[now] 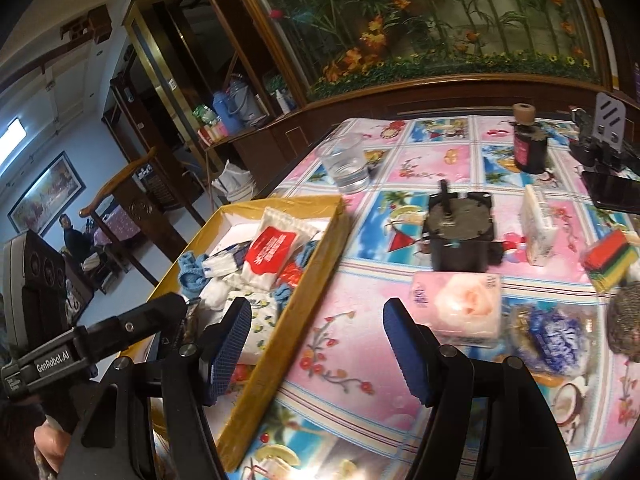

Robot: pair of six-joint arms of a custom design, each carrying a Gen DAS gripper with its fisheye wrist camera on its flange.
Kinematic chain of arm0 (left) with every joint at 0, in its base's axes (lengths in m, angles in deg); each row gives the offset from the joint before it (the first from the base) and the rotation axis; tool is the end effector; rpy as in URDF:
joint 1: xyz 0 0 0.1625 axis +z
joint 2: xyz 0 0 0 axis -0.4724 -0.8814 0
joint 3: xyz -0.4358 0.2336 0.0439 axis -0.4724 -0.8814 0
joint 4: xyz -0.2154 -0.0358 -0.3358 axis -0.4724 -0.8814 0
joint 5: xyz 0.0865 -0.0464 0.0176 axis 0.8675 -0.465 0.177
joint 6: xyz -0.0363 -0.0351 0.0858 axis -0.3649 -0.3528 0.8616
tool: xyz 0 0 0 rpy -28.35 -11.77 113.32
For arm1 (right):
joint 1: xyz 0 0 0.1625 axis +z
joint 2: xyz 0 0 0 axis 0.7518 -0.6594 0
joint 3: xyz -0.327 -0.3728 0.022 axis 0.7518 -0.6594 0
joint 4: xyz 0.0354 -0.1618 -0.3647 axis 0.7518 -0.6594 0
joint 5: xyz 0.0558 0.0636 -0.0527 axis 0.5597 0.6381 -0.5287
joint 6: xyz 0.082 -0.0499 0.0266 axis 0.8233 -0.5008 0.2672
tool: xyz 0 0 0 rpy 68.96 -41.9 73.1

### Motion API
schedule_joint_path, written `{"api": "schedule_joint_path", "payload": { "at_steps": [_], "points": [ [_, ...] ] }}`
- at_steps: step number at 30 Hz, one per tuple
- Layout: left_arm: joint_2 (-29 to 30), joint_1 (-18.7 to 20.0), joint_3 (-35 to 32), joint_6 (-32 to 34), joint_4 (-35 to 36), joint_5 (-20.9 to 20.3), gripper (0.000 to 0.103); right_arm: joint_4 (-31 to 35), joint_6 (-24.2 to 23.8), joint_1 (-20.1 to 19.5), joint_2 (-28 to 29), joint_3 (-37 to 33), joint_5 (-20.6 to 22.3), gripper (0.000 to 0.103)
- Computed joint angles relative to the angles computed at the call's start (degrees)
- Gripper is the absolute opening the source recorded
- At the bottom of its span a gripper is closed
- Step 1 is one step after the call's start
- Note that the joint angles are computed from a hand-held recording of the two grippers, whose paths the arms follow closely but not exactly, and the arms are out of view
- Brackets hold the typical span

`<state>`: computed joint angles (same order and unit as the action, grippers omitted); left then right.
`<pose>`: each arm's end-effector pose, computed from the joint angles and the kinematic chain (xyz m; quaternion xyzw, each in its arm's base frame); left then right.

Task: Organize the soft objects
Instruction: 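Move both grippers back toward the pink tissue pack on the table, then grasp the pink tissue pack with the left gripper while the right grasps the blue-patterned bag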

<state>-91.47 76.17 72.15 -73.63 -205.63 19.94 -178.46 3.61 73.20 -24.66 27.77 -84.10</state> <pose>-0.0709 -0.3898 0.3990 -0.0145 0.8776 -0.4487 0.1682 0.4404 -0.4949 -0.0209 0.3159 -0.9133 0.2505 0.0572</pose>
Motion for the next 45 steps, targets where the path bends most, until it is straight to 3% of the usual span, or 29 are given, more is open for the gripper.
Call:
{"api": "schedule_joint_path", "payload": {
  "at_steps": [9,11,18,20,23,27,30,31,32,33,36,41,45],
  "points": [
    [9.1,-0.4,-4.2,0.7,0.6,-4.0,0.084,-7.2,2.4,-4.2,-6.3,6.0,0.1,0.076],
    [12.3,0.4,-6.2,1.2,1.6,-6.1,0.090,-8.0,3.2,-5.1,-7.5,6.8,-0.3,0.076],
    [23.3,3.9,-13.2,1.3,6.5,-8.7,0.091,-9.9,5.2,-7.8,-10.8,9.3,-0.7,0.076],
    [25.6,4.7,-15.2,-1.2,10.3,-6.2,0.091,-10.0,5.5,-8.4,-11.4,9.6,-0.8,0.076],
    [27.7,5.7,-16.0,-0.8,8.0,-6.6,0.091,-9.4,6.4,-9.3,-12.2,10.1,-0.4,0.076],
    [30.9,5.6,-17.7,-1.1,9.9,-2.9,0.092,-8.5,6.9,-9.8,-12.7,10.3,-0.4,0.076],
    [32.0,5.1,-16.2,1.9,4.1,-0.7,0.090,-7.7,7.0,-9.9,-12.7,10.1,-0.8,0.076],
    [32.1,5.1,-15.7,3.0,1.9,-0.5,0.087,-7.4,7.0,-9.9,-12.6,10.0,-1.2,0.076],
    [32.2,5.0,-15.0,3.9,0.3,0.6,0.076,-7.1,6.9,-9.8,-12.3,9.8,-1.6,0.076],
    [32.0,5.0,-14.7,4.6,-0.7,0.7,0.074,-6.7,6.8,-9.8,-12.1,9.6,-2.0,0.077],
    [30.4,4.9,-12.9,5.5,-5.0,0.0,0.073,-4.3,5.9,-9.4,-11.0,8.4,-3.9,0.077],
    [28.8,2.3,-9.6,11.4,-16.5,4.2,0.073,-0.3,3.9,-8.5,-8.9,6.4,-7.2,0.077],
    [27.8,1.9,-9.0,12.6,-18.2,3.8,0.073,3.3,2.3,-7.9,-6.8,4.3,-11.2,0.076]
  ]
}}
